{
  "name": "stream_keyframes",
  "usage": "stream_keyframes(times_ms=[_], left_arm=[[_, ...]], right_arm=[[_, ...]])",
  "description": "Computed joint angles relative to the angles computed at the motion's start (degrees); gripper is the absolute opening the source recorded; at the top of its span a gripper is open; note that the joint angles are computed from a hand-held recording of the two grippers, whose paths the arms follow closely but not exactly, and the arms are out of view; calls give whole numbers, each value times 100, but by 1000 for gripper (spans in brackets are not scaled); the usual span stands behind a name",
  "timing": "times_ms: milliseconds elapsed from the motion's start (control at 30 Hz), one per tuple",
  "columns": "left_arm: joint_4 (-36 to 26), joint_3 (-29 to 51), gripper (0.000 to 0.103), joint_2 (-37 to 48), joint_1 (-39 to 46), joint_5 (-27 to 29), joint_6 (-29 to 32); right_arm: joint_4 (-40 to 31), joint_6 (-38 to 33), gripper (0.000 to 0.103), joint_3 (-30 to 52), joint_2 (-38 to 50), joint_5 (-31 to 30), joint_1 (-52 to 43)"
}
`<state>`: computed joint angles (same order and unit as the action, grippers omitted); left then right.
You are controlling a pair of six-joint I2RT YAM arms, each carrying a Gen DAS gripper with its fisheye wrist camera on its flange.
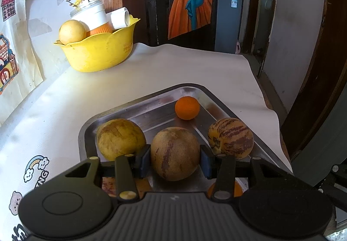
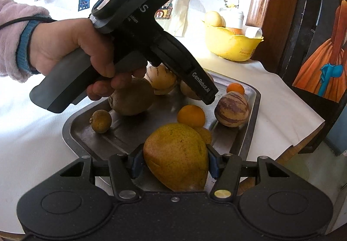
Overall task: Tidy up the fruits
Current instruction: 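Lower the pepino melon onto the tray with the left tool while the right tool lowers the mango, then open the left tool on the tray while the right tool releases the mango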
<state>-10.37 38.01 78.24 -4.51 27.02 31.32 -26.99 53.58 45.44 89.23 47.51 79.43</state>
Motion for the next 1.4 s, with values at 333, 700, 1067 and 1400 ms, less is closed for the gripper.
stream_keyframes(times_ms=[333, 700, 1067, 1400], left_arm=[[20, 2, 53, -20, -52, -69, -192], [-70, 14, 55, -71, -48, -95, -220], [-48, -169, 75, -581, -70, -6, -110], [-14, -237, 92, -843, 122, 35, -198]], right_arm=[[-124, 366, 60, -57, -6, 101, 104], [-24, 500, 68, -152, -28, 169, 150], [-211, 941, 78, -159, -64, 378, 299], [-270, 1362, 87, -100, 12, 632, 427]])
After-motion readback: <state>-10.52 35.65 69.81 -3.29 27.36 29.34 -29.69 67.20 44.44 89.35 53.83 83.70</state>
